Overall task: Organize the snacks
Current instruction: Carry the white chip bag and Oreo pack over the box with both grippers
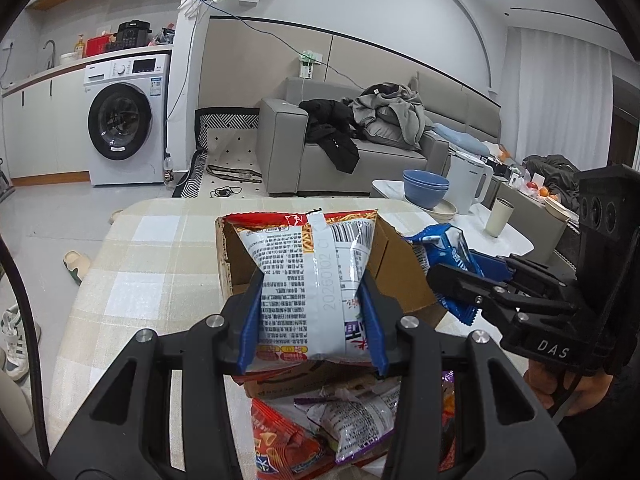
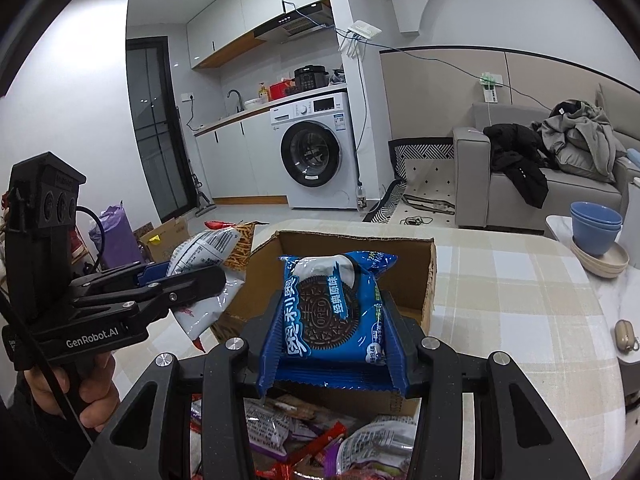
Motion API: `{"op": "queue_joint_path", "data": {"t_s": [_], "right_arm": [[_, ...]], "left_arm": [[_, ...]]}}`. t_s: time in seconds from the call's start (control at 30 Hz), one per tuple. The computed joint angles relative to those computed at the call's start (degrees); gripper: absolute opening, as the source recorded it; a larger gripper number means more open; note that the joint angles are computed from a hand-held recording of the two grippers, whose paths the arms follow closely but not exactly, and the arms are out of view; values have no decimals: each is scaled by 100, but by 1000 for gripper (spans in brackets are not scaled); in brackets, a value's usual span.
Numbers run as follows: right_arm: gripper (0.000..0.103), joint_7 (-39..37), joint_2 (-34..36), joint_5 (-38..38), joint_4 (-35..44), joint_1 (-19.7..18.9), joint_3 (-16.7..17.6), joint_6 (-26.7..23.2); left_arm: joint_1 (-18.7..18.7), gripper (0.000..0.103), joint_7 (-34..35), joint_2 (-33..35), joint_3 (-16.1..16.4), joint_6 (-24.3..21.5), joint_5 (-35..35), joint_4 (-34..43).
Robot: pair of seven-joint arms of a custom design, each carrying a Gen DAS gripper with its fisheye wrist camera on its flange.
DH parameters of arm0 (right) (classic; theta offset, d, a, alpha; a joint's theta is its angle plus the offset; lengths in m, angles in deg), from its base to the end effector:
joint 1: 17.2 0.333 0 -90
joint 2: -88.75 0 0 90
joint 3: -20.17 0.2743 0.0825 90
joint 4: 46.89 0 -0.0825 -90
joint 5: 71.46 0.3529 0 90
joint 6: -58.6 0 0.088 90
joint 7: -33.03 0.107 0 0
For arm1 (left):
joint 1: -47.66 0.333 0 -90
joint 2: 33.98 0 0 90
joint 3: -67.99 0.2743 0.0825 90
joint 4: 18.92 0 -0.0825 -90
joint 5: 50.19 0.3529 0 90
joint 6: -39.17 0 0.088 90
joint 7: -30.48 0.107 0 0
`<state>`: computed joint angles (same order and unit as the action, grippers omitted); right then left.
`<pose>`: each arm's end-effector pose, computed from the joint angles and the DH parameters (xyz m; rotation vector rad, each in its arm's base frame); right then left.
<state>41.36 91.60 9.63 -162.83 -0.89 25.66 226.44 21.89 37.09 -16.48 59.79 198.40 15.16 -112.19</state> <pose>0.5413 0.1483 0.4543 -1.8396 1.0776 -0.4979 0.5223 -0.3870 0.4960 -1.6131 1.6611 -1.1577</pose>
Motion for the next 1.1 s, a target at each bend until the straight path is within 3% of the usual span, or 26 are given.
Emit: {"op": "queue_joint_path", "data": {"t_s": [0.5, 0.97, 1.1], "right_arm": [[45, 793, 500, -869, 422, -66, 124, 114], [45, 1709, 820, -1867, 560, -187, 151, 59], [45, 1551, 807, -1823, 518, -292, 230, 8]], "left_arm": [[-62, 41, 1084, 890, 184, -154, -884, 1110], [-207, 42, 1540, 1191, 315, -278, -1240, 1417], [-244, 43, 1633, 1218, 328, -358, -1290, 1459]]}}
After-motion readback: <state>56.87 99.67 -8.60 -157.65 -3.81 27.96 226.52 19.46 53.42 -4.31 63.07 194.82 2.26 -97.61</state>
